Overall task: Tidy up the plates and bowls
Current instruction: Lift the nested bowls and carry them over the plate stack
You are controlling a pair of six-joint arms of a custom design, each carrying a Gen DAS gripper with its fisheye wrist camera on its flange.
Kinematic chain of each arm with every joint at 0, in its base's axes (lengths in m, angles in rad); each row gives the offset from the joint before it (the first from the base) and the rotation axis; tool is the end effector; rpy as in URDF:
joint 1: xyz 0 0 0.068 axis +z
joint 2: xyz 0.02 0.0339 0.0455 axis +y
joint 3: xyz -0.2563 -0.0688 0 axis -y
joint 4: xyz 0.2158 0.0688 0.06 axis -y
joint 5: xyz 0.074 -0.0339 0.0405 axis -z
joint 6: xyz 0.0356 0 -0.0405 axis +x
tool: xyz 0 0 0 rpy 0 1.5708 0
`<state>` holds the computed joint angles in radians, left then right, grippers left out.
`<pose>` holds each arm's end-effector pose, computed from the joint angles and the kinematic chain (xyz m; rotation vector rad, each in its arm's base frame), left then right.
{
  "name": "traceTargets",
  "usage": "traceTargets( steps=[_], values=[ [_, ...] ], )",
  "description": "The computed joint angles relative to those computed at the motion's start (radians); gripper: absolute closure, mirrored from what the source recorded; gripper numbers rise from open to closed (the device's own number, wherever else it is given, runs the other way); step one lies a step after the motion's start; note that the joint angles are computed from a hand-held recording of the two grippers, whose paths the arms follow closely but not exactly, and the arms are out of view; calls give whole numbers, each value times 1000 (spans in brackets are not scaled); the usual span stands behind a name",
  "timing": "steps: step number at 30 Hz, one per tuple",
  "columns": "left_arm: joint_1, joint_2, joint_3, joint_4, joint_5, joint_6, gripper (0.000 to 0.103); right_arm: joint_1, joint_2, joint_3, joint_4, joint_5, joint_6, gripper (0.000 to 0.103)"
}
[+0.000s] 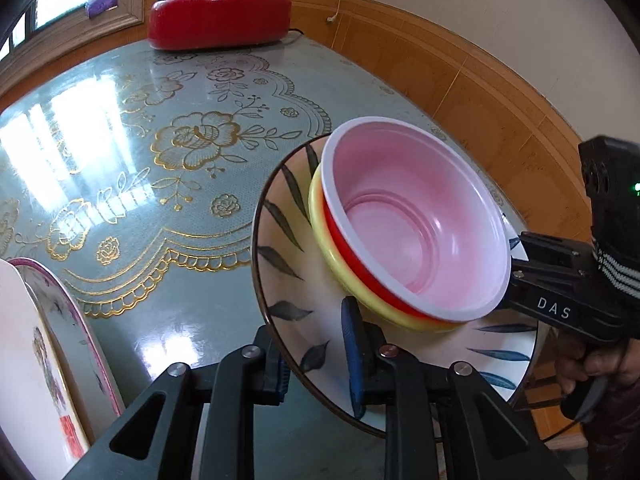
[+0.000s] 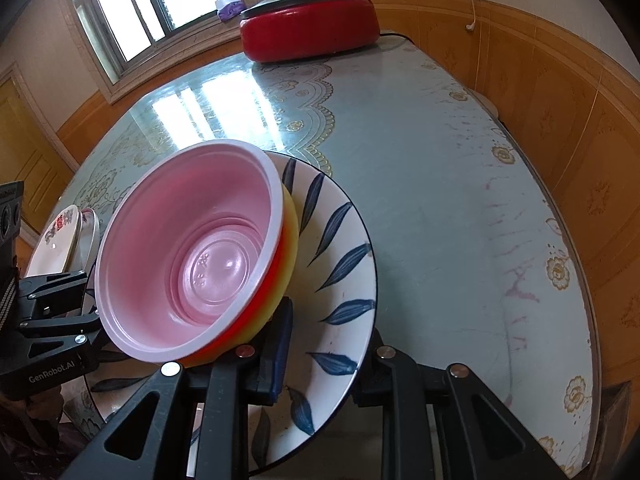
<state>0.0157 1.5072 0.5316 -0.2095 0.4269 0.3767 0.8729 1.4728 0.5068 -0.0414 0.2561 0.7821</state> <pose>0.2146 -0.0114 0.1256 0.5854 2.5838 -0.4620 0.1514 0.1665 0.1335 -0.0209 2.5602 0.3222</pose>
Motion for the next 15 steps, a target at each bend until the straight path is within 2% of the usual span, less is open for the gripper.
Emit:
traceTargets(
  steps=[3, 9, 15],
  values=[
    [11, -11, 6, -8, -9, 5, 83, -16, 3, -17, 41, -30, -6, 78],
    [3, -43, -11, 1, -37, 4, 84, 23, 17, -11, 47, 19, 14, 80],
    [21, -107, -36, -19, -46, 22, 84, 25, 10, -17, 49, 16, 30, 80]
  ],
)
